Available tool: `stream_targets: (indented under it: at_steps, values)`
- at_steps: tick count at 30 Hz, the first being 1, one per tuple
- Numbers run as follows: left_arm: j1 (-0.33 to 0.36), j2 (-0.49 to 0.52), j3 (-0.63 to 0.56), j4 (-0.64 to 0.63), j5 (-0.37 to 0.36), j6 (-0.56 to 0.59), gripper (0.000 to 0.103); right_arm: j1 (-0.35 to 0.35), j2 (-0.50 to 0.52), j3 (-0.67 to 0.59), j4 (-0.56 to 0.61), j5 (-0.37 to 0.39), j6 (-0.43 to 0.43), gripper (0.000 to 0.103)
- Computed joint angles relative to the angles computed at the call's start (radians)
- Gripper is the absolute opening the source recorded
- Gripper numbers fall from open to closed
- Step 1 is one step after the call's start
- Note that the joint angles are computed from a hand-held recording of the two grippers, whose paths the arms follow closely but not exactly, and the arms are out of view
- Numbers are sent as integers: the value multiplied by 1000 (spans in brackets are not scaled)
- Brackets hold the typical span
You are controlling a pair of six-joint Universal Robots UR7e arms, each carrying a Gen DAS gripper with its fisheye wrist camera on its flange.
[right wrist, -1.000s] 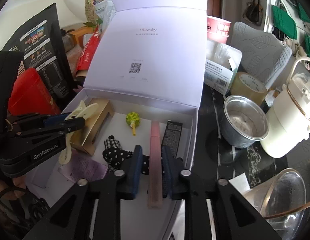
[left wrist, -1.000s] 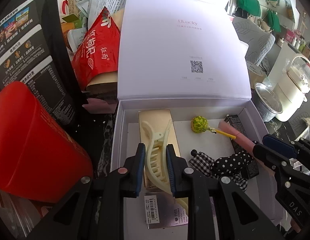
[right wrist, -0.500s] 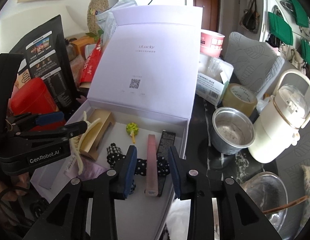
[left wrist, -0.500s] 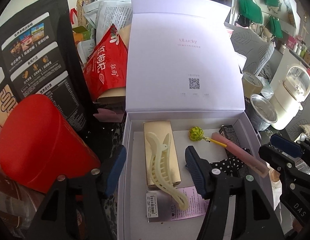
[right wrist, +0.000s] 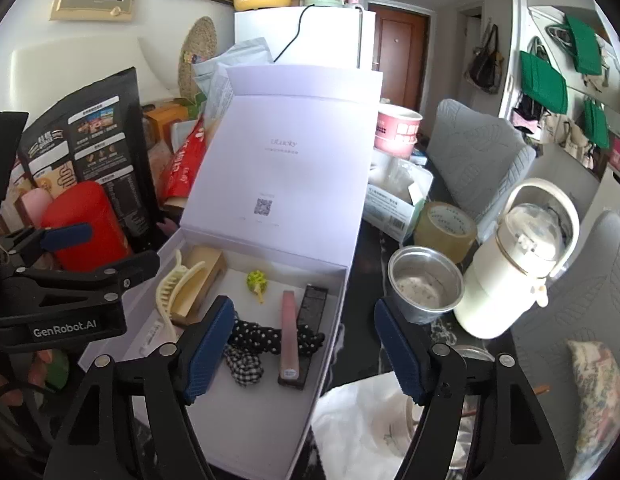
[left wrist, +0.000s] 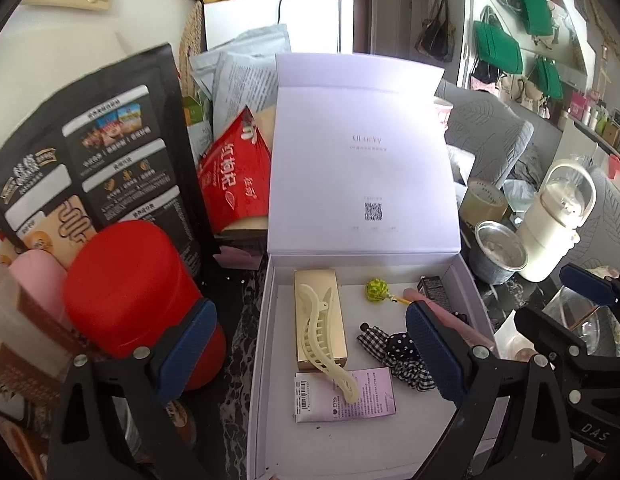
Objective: Organize rigid objects
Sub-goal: 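Withdraw both open tools away from the white box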
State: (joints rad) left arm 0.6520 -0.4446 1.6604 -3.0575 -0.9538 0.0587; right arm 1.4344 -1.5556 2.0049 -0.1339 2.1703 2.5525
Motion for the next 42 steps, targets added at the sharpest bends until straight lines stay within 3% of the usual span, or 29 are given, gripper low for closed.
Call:
stream_targets:
  at_steps: [10, 24, 42]
  values:
    - [-63, -99, 120, -84, 55, -12, 97, 74, -85, 65, -42, 30, -17, 75]
    - [-134, -222, 282, -132, 72, -72, 97, 207, -194, 179, -121, 116, -55, 79]
    - [-230, -351, 524, -166, 141, -196, 97, 331, -242, 331, -198, 224, -14, 81]
